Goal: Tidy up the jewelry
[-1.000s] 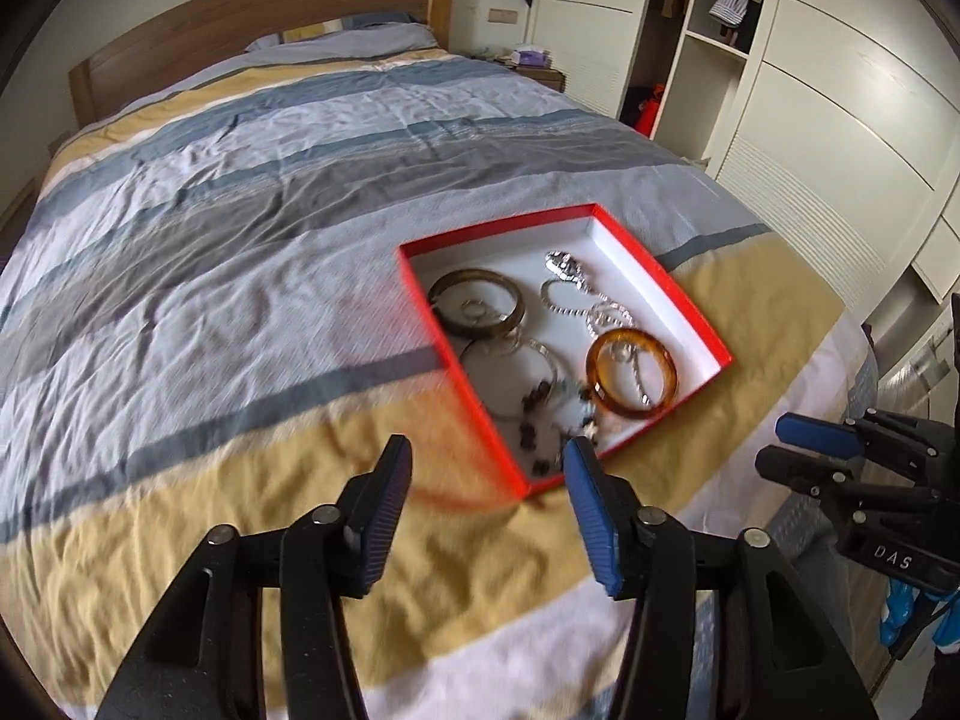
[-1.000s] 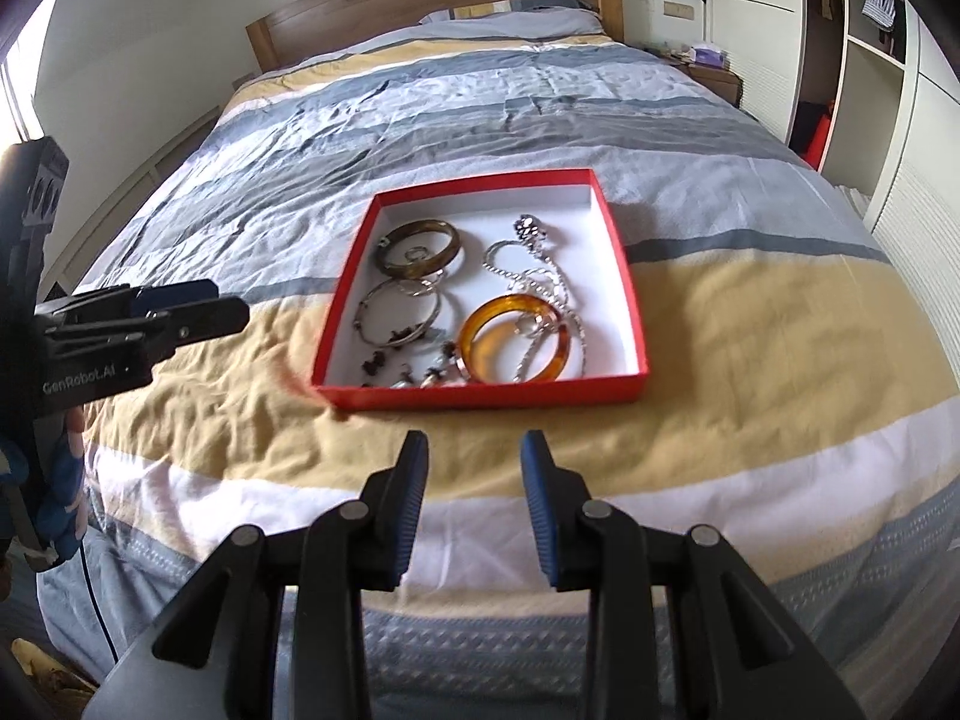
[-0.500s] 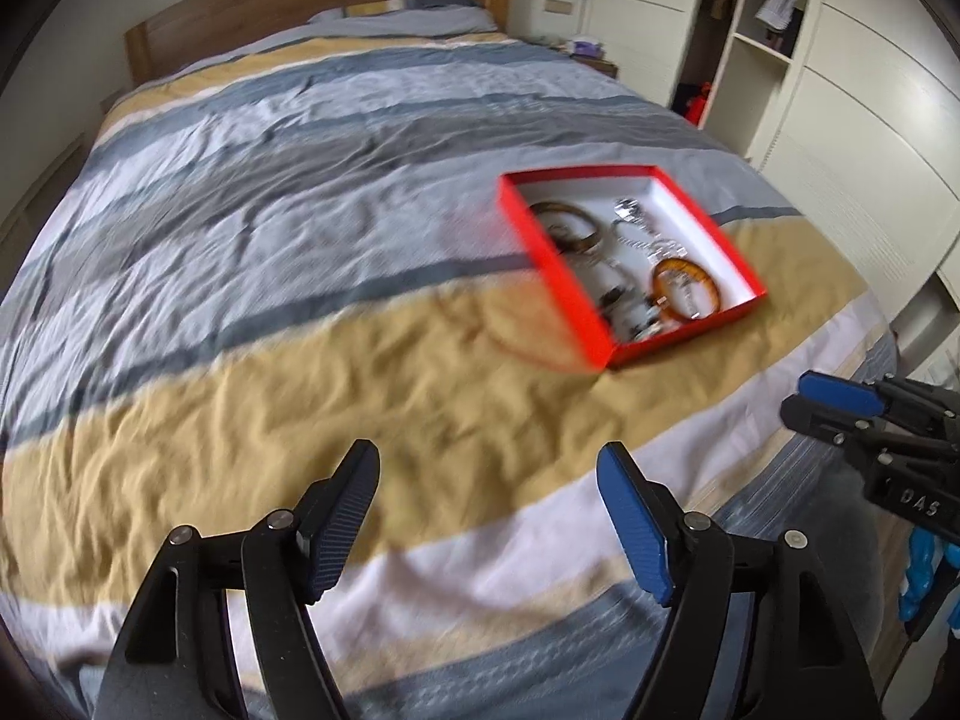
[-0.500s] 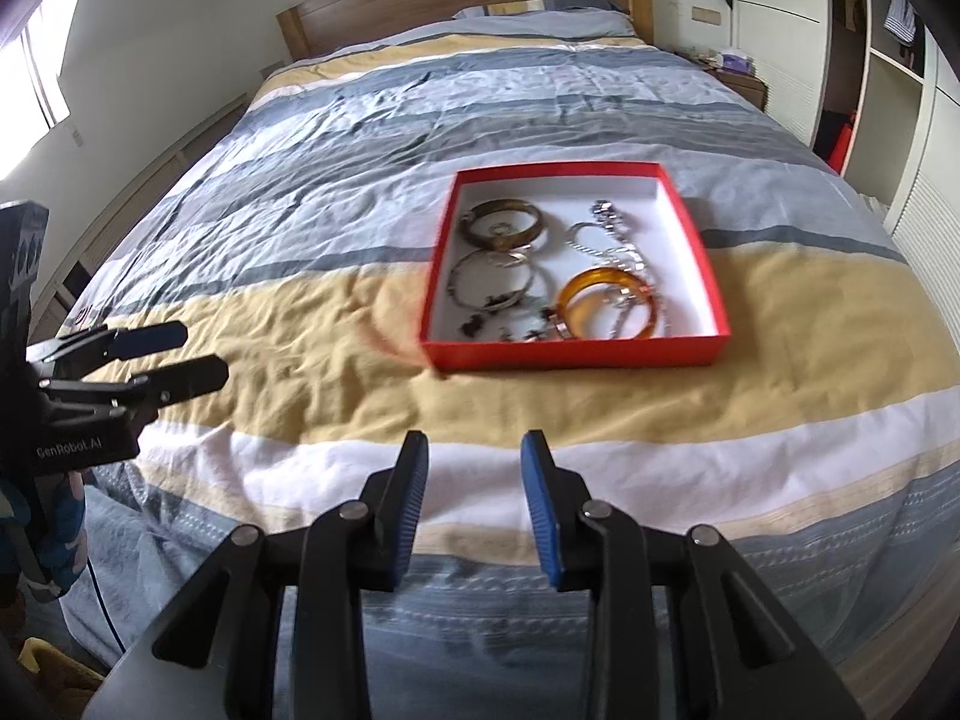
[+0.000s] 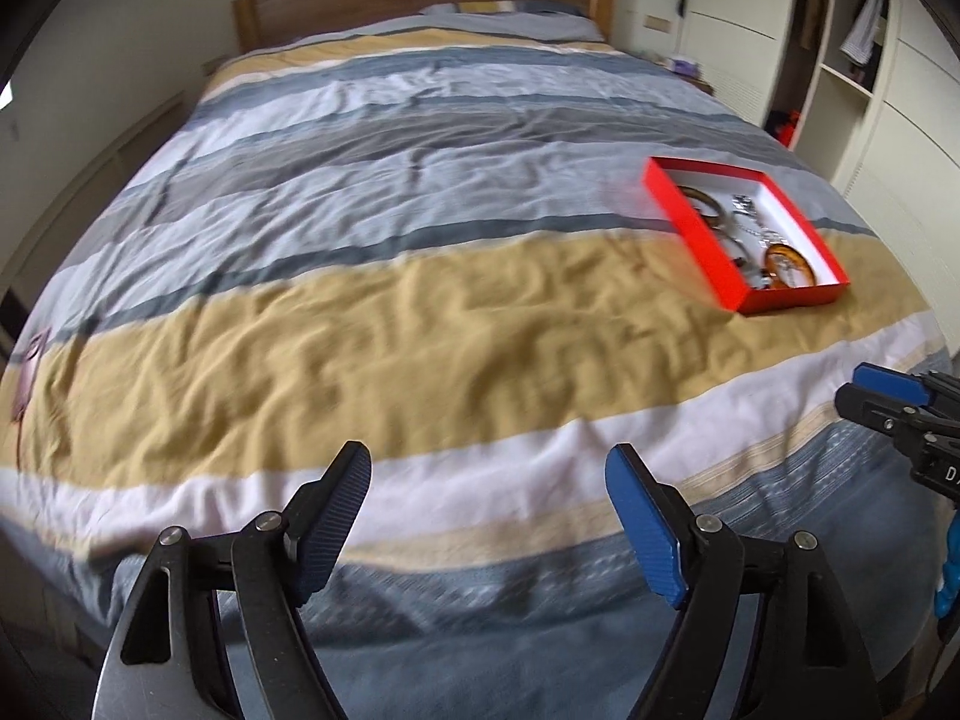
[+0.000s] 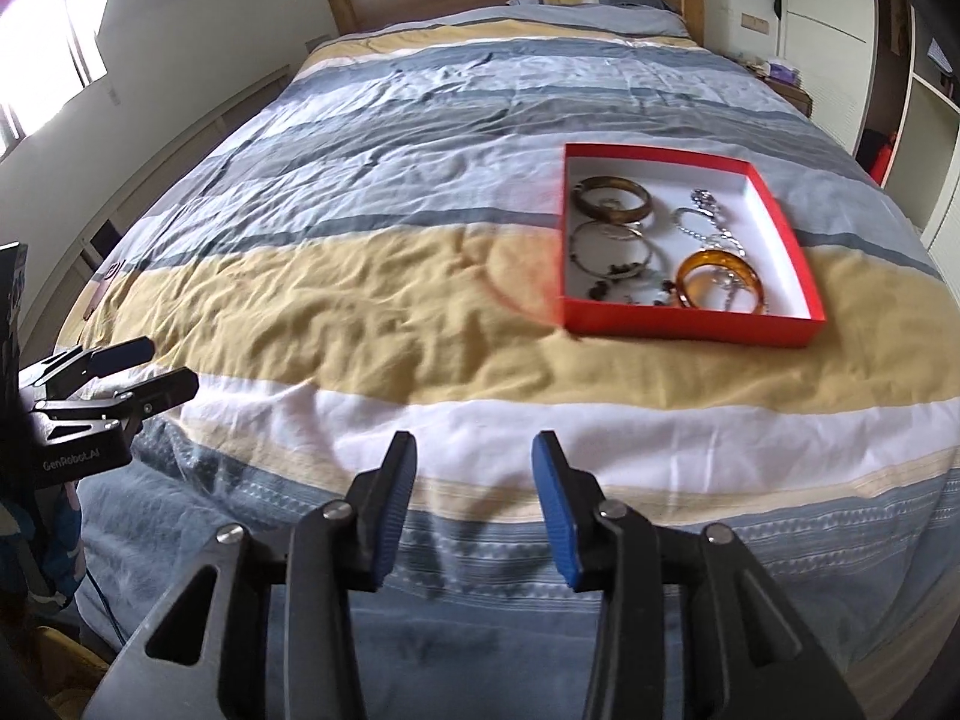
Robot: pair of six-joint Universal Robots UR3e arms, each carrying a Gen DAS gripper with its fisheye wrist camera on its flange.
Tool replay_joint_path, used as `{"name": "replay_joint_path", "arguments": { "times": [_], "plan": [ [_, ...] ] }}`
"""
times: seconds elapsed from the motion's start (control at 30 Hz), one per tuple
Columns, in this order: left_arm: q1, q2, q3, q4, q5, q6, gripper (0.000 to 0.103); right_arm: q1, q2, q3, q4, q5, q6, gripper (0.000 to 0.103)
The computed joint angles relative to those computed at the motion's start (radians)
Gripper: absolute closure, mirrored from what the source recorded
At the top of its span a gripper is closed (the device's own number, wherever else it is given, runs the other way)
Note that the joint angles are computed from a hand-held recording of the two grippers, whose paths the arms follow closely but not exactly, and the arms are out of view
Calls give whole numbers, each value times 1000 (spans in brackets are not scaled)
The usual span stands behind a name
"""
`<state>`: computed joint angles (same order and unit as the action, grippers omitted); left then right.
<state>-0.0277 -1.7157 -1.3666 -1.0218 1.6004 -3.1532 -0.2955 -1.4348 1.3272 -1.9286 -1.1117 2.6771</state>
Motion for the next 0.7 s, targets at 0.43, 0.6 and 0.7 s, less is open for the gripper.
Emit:
{"name": "replay_joint_path", "arguments": {
  "times": [0.43,0.6,0.7],
  "plan": [
    [-21,230,-210,140,135,-109,19,10,-230,293,-302,-43,135,46],
    [-38,289,-242,170,141,-128,16,-11,-295,349,-348,-46,160,40],
    [-70,306,-255,208,175,-134,7,-30,-330,380,-360,-41,162,37]
  ]
}}
